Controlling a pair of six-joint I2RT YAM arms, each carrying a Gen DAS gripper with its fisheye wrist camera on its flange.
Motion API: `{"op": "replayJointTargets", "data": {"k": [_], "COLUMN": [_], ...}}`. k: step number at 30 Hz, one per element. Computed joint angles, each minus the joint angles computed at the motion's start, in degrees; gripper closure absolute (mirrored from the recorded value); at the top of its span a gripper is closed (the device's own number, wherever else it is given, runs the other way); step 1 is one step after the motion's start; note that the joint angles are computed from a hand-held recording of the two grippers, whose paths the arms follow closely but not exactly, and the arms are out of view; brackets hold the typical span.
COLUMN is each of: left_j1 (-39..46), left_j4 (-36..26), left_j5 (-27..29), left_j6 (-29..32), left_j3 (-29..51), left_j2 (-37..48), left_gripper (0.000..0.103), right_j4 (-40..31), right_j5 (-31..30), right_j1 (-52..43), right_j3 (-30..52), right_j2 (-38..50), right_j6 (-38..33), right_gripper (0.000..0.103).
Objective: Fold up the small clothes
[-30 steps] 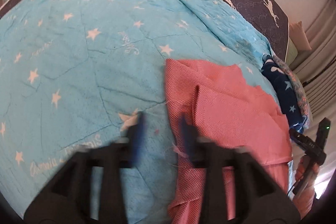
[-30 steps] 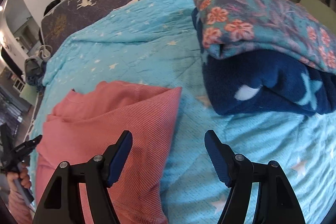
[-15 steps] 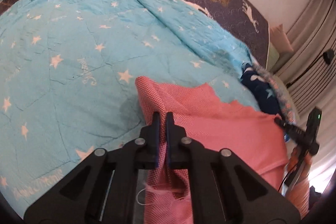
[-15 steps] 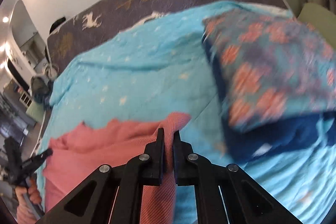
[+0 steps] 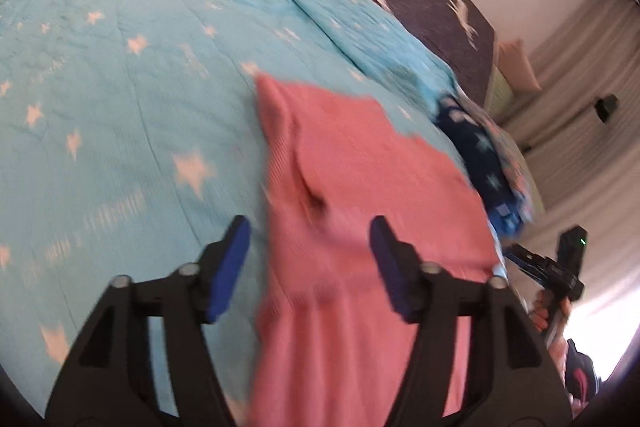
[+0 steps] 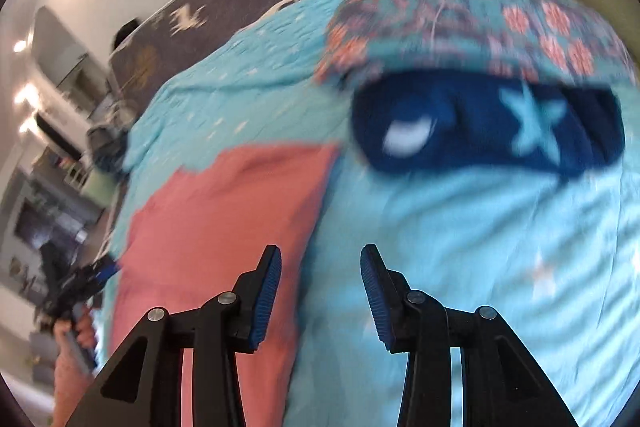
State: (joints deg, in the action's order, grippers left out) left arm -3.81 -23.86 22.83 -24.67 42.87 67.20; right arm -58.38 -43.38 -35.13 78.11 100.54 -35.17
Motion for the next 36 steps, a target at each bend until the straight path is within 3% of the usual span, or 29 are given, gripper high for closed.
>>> {"op": "replayJointTargets", "data": {"k": [2,4,6,7,8,9,13,16,20,22,24,25,29,32,36], "left_j1": [-2.25,-5.32,-7.57,-7.60,-7.46,-6.88,-7.37,-6.29,-7.31,-8.78,-10.76,-12.69,-20.10,-26.57,-39.11], "left_j4": [-1.87,-3.08,-2.65,-1.98,-1.52,-1.73,-0.72,-0.76,-6.17,-9.17,-12.79,-15.21,-21.31,-26.65,-35.15], "left_j5": [-0.88,-5.95,-10.86,-11.83,-13.01,-13.41,-16.06,-14.90,-15.12,-15.23,-15.11,-15.73,-19.88,-23.44,-31.19], "left_j6": [0.01,-0.07,-1.01,-1.66,-2.06,-2.49,-1.35,-1.19,-3.54,-4.42,-5.78,-6.79,-10.30,-14.74,-25.67], "left_j3": [-1.08,-0.98,-0.98,-1.03,-1.02,-1.06,-4.12,-5.91,-6.79,-7.81,-8.74,-9.05,-8.51,-8.56,-9.13], "left_j2": [-1.26,-0.87,0.20,0.47,0.73,0.99,-2.09,-4.80,-11.60,-16.16,-21.73,-24.88,-28.96,-32.57,-37.94], "left_gripper": [0.038,0.040,0.061,0.070,0.095,0.093,0.093,0.093,0.091,0.079,0.048,0.045,0.044,0.044,0.044], "right_j4": [-0.85,0.63,6.51,10.91,14.69,16.63,17.22,14.30,6.84,0.78,-5.44,-7.59,-12.61,-20.17,-29.13], "right_j5": [1.49,3.02,3.85,4.80,6.79,9.47,7.34,6.23,5.06,3.27,2.19,2.33,2.96,3.56,8.27], "right_j1": [0.14,1.23,4.36,6.21,7.52,8.62,6.25,4.00,-1.17,-5.60,-9.70,-11.15,-14.47,-19.09,-27.31], "right_j3": [-3.80,-6.38,-9.44,-10.68,-11.75,-11.55,-12.95,-13.89,-14.95,-15.39,-15.23,-15.81,-18.27,-18.37,-20.36], "right_j2": [-2.09,-3.37,-4.20,-4.46,-4.94,-4.28,-4.00,-5.67,-9.79,-11.50,-11.92,-12.91,-15.90,-14.28,-12.31], "right_j6": [-3.32,-3.26,2.93,7.75,11.76,15.30,15.05,10.07,2.67,-4.42,-11.97,-15.03,-22.14,-30.09,-44.57], "right_gripper": [0.059,0.059,0.059,0.065,0.079,0.098,0.100,0.093,0.085,0.081,0.080,0.079,0.079,0.078,0.067]}}
